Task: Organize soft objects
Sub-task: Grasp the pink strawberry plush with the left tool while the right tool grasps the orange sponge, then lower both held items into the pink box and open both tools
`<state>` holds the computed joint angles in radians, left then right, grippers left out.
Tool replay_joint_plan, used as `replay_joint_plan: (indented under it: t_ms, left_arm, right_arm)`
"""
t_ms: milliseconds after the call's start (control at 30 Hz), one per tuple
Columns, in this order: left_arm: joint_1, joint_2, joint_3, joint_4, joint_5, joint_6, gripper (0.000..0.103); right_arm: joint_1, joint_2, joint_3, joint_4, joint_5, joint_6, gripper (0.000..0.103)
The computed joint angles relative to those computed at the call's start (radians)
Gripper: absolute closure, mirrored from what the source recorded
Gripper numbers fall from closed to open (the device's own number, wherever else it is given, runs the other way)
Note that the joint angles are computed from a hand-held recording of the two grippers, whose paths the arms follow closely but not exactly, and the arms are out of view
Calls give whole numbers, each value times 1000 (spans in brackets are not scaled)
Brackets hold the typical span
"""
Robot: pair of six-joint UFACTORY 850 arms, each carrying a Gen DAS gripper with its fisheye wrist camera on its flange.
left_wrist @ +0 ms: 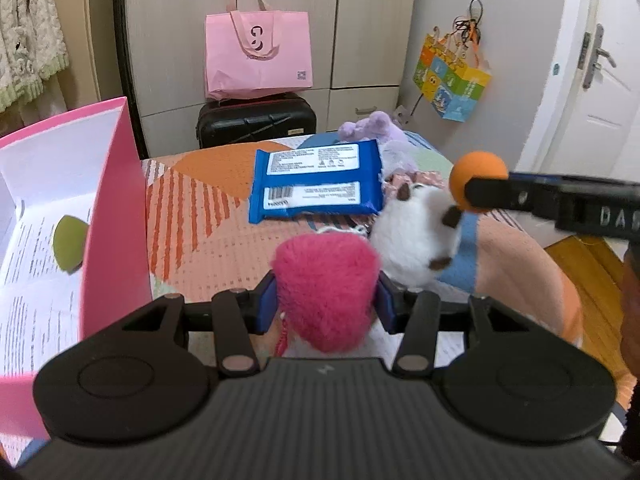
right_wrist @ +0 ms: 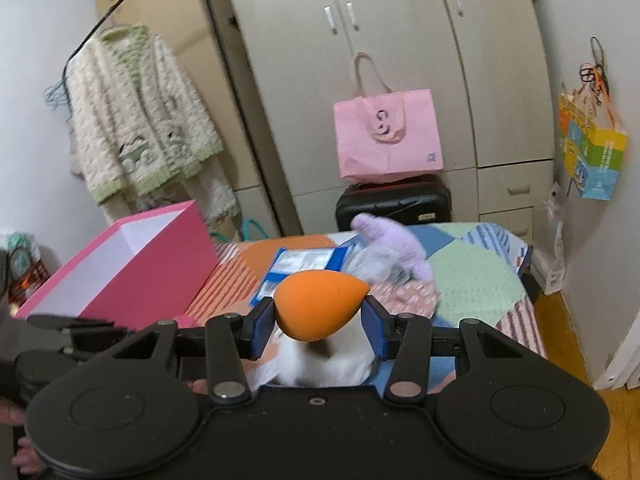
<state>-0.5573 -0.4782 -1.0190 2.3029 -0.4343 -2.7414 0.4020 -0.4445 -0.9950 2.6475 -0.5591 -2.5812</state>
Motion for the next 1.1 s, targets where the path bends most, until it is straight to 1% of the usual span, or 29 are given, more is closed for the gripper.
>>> replay_joint_plan:
  t_ms: [167,267,300,333,367,400,500,600,700,800,900,967,1033,1100]
  left_arm:
    - [-21,47,55,-10,-10,5,55]
    - [-30,78,88,-29,-2,18,55]
    - [-38,86,98,-69,-10,50,55]
    - [-55,96,111,-140,-42,118,55]
    - [-67,105,123,-176,-61,159,55]
    - [-73,121,140,-188,-56,175,55]
    - [-59,178,194,-113,23,92,55]
    - [-60,220,233,-118,55,99,55]
    - [-58,263,265,-163,87,150,55]
    - [-62,304,293,-271,86,270,55]
    - [-69,346,317,-387,55,397,55]
    - [-65,380,335,-429,50,450,55]
    - [-49,412,350,-453,80,482,55]
    - [-26,438,356,-493,116,540,55]
  right_arm:
    - [26,49,53,-80,29,24,50]
    - [41,76,77,-148,67,67,50]
    - [49,84,84,-161,86,75,50]
    - [57,94,96,-176,98,76,50]
    - [62,103,108,-195,96,81,50]
    - [64,111,117,-245,94,121,50]
    - [62,121,124,-451,73,312,50]
    - [74,126,124,-573,63,423,50]
    - [94,131,121,-656,67,475,50]
    - [109,133,113,-722,52,522,50]
    - [132,139,107,-729,48,518,50]
    - [148,140,96,-737,50,514,50]
    - [168,144,86,-726,68,491,50]
    - [179,142,71,-726,64,492,50]
